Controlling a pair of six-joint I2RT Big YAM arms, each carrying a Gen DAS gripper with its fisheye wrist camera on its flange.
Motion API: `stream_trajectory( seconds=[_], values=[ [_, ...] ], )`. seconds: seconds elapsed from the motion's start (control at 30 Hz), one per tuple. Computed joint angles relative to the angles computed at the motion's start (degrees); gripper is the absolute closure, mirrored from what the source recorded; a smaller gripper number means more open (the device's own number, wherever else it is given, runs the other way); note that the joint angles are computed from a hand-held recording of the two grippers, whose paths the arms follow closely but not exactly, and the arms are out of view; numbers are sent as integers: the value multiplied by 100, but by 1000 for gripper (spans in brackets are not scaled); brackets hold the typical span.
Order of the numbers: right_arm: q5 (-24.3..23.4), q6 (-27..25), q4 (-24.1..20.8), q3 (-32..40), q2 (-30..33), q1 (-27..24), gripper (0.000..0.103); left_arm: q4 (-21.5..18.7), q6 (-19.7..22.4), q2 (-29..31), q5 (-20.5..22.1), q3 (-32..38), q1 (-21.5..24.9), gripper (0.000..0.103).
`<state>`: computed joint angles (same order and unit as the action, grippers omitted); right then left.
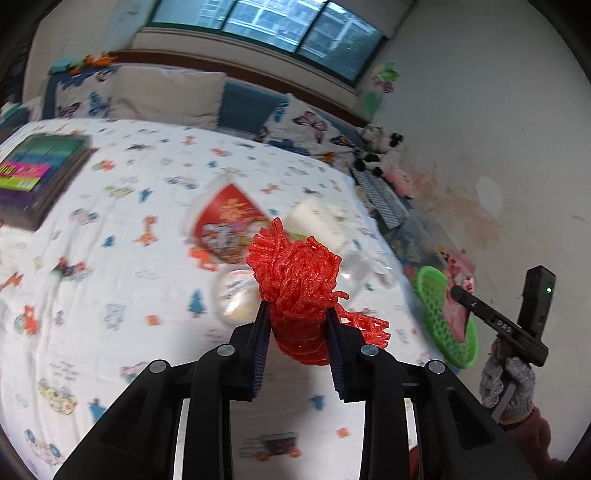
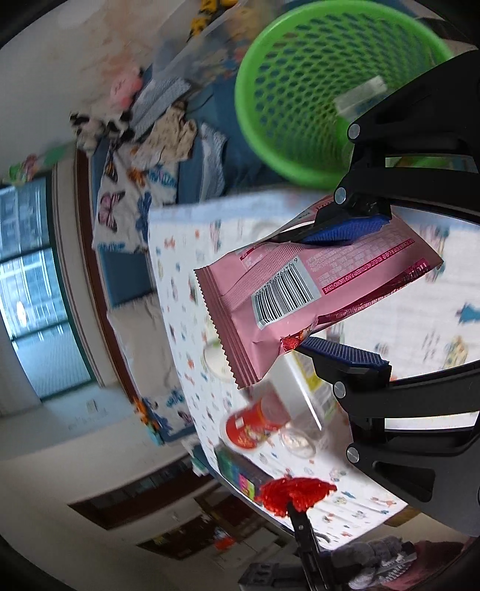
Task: Collect trash
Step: 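Grasp the red mesh net with the left tool while the right tool carries the packet toward the basket, then drop the packet into the green basket with the right tool while the left tool drops the net in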
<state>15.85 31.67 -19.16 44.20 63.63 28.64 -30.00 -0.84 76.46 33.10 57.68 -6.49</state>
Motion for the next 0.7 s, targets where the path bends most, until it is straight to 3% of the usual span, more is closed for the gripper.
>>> stream_trajectory(
  seconds=[0.2,0.33,0.7],
  values=[
    [172,332,-192,-553,-716,-389,53,-40,40,61,-20,189,-521,75],
    [43,509,-254,-878,-1129,-771,53,-50,35,162,-105,358,-920,75],
    [-421,779,-121,-1483,-1518,-1631,49,-211,126,499,-457,879,-1845,75]
  ],
)
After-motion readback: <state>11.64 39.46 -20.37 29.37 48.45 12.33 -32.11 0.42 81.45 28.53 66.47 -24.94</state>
